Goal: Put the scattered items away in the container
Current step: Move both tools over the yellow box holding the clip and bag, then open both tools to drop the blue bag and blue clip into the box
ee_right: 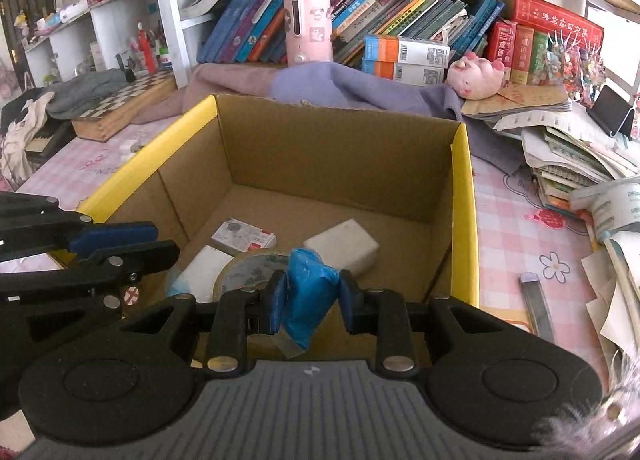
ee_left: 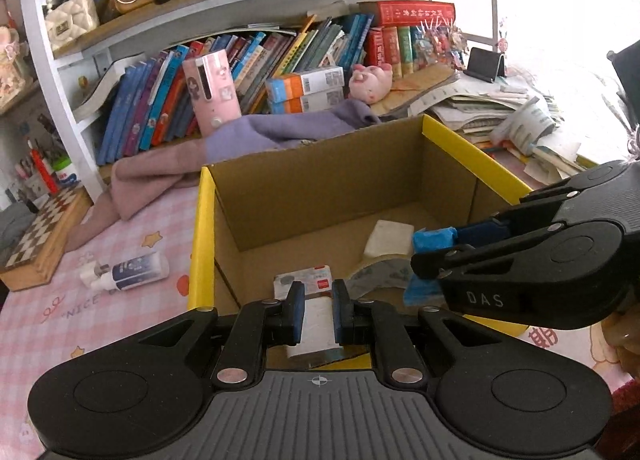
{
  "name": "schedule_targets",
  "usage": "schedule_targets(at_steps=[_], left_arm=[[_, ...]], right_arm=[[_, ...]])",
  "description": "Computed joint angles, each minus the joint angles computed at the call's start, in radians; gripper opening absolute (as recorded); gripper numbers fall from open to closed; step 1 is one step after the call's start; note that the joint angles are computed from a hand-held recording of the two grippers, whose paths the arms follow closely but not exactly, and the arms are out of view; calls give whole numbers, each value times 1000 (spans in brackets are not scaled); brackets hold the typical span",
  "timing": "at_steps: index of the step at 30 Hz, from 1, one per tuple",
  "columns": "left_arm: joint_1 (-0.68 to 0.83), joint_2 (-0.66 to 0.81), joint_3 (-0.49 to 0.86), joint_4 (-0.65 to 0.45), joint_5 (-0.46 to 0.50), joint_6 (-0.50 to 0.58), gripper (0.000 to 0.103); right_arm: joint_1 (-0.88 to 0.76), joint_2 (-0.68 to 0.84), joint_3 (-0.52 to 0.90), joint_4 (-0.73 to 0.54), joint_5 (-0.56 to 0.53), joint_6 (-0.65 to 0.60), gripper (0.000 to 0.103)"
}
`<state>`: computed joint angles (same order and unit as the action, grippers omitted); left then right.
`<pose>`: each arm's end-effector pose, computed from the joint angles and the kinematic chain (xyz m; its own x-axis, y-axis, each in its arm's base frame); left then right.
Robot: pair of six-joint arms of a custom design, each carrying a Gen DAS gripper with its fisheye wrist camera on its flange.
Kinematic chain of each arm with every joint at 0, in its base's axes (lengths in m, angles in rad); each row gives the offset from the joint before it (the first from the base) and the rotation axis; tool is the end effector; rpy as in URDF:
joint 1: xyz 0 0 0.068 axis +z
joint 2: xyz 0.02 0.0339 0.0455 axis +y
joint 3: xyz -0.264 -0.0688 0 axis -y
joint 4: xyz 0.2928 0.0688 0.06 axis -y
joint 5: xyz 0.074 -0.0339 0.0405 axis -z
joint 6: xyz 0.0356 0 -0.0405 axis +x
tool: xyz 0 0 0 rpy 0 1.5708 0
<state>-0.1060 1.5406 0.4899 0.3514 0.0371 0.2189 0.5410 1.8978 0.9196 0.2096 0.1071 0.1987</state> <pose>0.2917 -0.0324 0.0826 -0.5957 0.2816 -0.7522 0.2698 0.9523 0.1429 0.3420 0.2011 0.0781 -0.6722 -0.1749 -0.7194 -0.3198 0.9450 0.0691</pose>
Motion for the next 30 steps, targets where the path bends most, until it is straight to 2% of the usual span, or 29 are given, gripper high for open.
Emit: schedule_targets(at_steps=[2,3,4,5,6,8,10,11,20,25,30], left_arm=[[-5,-6,-8,10,-16,1,17],[-7,-11,-13,14,-21,1,22],[-10,-17,-20,23,-32,0,26],[-14,-26,-31,38,-47,-3,42],[-16,-37,-46,57,-65,-9,51],[-10,-69,-73,80,-82,-25,63],[12,-105,-100,93,-61,-49,73],[21,-125,-118,108,-51,-59,78],[30,-239,-215,184,-54,-3,85],[103,-323,-263,158,16,26,88],[214,-424,-311,122,135,68,90]], right_arm=[[1,-1,-2,2,3,0,26],[2,-2,-2,3,8,1,27],[2,-7,-6,8,7,1,33],[4,-15,-16,22,5,1,37],[8,-23,-25,32,9,-2,41],[18,-37,-36,41,34,-8,44],[19,-59,-59,58,48,10,57],[17,-70,-73,69,49,19,58],[76,-152,-140,99,156,44,60],[131,-175,-154,95,237,84,66],[210,-187,-146,55,345,139,72]])
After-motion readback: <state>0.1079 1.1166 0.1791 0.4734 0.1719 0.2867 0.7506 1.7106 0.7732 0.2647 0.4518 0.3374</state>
